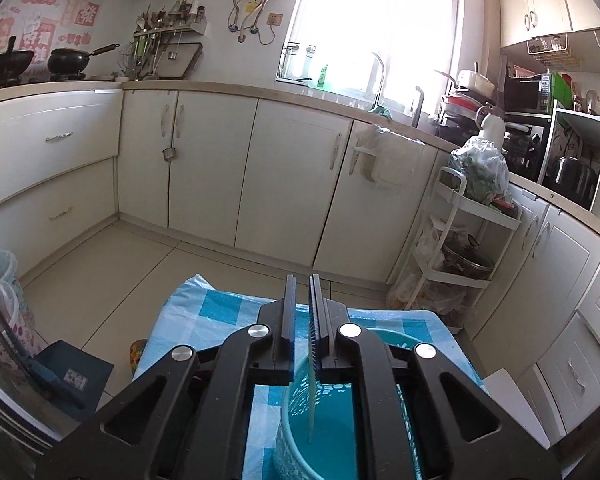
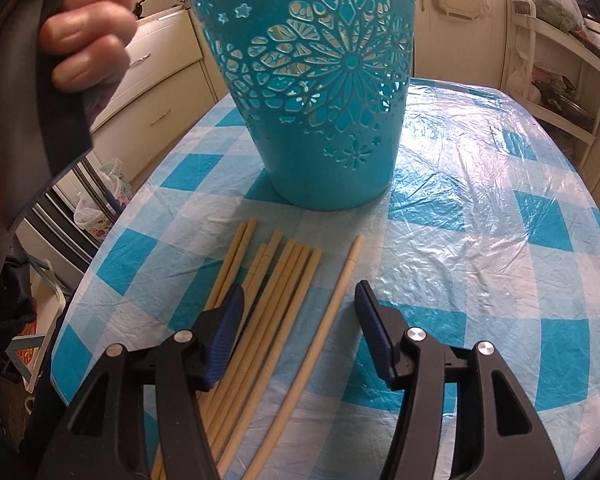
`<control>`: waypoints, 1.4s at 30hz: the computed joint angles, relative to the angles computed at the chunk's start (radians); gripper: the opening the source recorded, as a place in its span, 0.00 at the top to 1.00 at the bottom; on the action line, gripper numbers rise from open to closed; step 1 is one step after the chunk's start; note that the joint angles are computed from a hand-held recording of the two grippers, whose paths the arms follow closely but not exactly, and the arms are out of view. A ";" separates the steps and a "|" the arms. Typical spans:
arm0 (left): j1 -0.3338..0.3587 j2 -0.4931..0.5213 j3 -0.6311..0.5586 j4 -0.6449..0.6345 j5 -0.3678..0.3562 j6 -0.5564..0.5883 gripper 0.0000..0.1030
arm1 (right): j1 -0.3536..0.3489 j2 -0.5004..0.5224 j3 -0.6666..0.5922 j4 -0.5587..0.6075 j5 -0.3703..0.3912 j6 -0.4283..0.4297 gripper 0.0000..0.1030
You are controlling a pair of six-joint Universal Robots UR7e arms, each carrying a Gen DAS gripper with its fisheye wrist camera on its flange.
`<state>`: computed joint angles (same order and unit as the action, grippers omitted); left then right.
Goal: Organize utensils
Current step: 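Lift the chopstick with the left tool over the teal basket and release it, then close the right tool on a wooden chopstick and lift it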
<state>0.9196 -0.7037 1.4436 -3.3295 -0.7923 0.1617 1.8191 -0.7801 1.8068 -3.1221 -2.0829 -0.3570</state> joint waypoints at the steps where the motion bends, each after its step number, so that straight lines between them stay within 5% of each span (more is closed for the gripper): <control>1: -0.001 -0.011 0.013 0.003 0.006 -0.009 0.82 | -0.001 -0.002 -0.001 0.005 0.004 0.006 0.45; 4: -0.008 -0.042 0.062 -0.027 0.038 -0.022 0.57 | -0.006 -0.013 0.005 0.017 0.019 0.028 0.46; 11: -0.015 -0.131 0.196 -0.051 0.090 -0.072 0.38 | -0.019 -0.043 0.021 0.031 0.046 0.077 0.53; 21: 0.011 -0.218 0.329 0.048 0.112 -0.221 0.33 | -0.010 -0.036 0.020 0.004 -0.024 0.085 0.68; 29: 0.021 -0.233 0.370 0.109 0.116 -0.269 0.32 | 0.023 0.015 -0.012 -0.044 -0.170 -0.046 0.89; 34: 0.022 -0.233 0.370 0.154 0.113 -0.286 0.32 | 0.031 -0.003 -0.013 0.040 -0.177 -0.127 0.94; 42: 0.022 -0.226 0.364 0.208 0.105 -0.310 0.32 | 0.022 -0.023 -0.007 0.082 -0.160 -0.136 0.94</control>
